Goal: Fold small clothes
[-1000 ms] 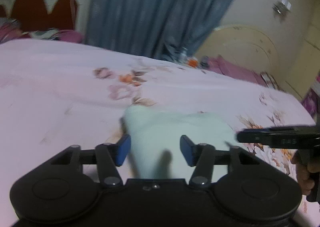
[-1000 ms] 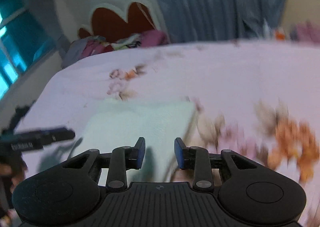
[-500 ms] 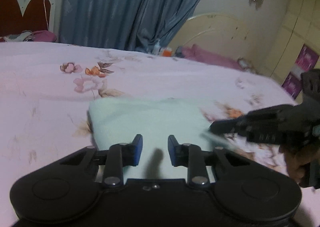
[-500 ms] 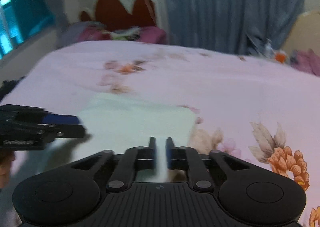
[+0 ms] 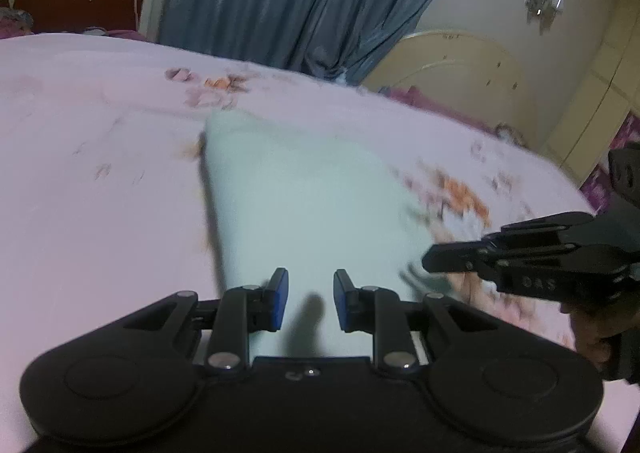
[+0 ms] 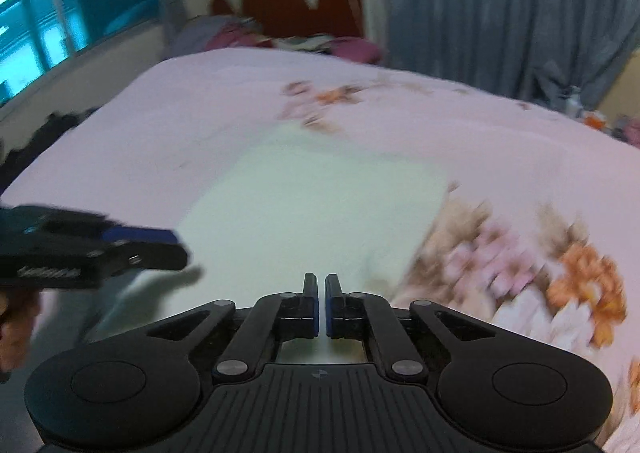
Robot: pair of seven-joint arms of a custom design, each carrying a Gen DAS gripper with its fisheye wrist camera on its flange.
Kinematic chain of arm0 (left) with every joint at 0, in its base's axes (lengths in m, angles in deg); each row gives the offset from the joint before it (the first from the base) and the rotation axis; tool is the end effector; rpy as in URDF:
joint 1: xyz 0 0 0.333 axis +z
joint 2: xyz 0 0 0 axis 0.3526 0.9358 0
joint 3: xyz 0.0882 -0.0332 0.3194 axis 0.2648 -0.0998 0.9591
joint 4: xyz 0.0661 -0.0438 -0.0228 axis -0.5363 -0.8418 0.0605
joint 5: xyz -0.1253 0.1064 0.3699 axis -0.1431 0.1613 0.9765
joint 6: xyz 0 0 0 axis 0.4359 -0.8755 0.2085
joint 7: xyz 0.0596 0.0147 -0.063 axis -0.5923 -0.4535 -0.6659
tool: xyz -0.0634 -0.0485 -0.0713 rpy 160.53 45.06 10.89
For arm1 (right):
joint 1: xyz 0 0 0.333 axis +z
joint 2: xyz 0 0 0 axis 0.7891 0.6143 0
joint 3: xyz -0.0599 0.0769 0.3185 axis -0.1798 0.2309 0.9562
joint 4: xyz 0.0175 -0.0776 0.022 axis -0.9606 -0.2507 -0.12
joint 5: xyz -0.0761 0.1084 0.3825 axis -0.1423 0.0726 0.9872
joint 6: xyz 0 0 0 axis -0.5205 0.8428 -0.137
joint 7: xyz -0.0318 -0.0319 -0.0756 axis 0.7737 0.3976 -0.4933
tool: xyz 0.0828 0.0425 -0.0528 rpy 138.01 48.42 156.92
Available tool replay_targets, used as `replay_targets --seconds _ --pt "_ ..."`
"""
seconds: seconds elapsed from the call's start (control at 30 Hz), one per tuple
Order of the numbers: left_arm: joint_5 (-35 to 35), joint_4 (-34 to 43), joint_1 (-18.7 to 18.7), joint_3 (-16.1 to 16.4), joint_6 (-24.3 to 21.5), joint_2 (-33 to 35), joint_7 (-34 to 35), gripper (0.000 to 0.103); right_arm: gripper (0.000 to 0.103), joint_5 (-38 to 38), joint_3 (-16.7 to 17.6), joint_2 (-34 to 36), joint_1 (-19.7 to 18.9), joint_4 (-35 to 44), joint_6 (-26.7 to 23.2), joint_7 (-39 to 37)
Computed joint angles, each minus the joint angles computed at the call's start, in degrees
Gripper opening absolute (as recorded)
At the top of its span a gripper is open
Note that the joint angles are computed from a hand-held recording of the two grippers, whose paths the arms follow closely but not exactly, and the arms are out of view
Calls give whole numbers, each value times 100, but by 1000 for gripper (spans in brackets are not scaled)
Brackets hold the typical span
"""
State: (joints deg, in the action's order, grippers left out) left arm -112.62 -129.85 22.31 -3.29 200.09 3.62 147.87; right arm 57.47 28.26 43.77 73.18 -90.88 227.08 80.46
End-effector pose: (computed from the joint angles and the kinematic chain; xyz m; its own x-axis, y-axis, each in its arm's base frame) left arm 0.6818 -0.1312 0.4236 -0.5826 -0.7656 0.2728 -0.6673 0.2590 -0.6983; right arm 0.6527 0.3176 0.4047 0.2039 -0.9593 -0.1952 -0.7348 -0.0182 -0.6780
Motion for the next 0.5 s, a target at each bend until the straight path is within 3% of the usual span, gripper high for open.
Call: replay_targets --seconds 0.03,0.13,0.23,0.27,0.37,0.47,0.5 --pt "57 -189 -23 22 70 -120 -3 23 3 31 104 -58 -39 -140 -2 -73" --pt "549 -534 -218 187 306 -259 -367 23 3 -79 -95 -122 225 -365 -294 178" --pt "1090 -779 -454 303 730 -410 -876 22 3 -225 -297 -198 379 -550 -130 562" --pt "1222 -847 -506 311 840 -491 -1069 22 3 -354 -469 -267 537 -594 -111 814" --pt "832 -1151 -401 84 1080 -853 -799 26 3 -1017 -1212 -687 1167 -1045 341 1948" --pt "387 -1562 -483 26 1416 -1281 -523 62 4 -2097 -2094 -1170 2003 -1434 285 3248" --pt "58 -1742 -523 -10 1645 -1449 -286 95 6 -2532 -2342 -1340 2251 -1543 180 3767"
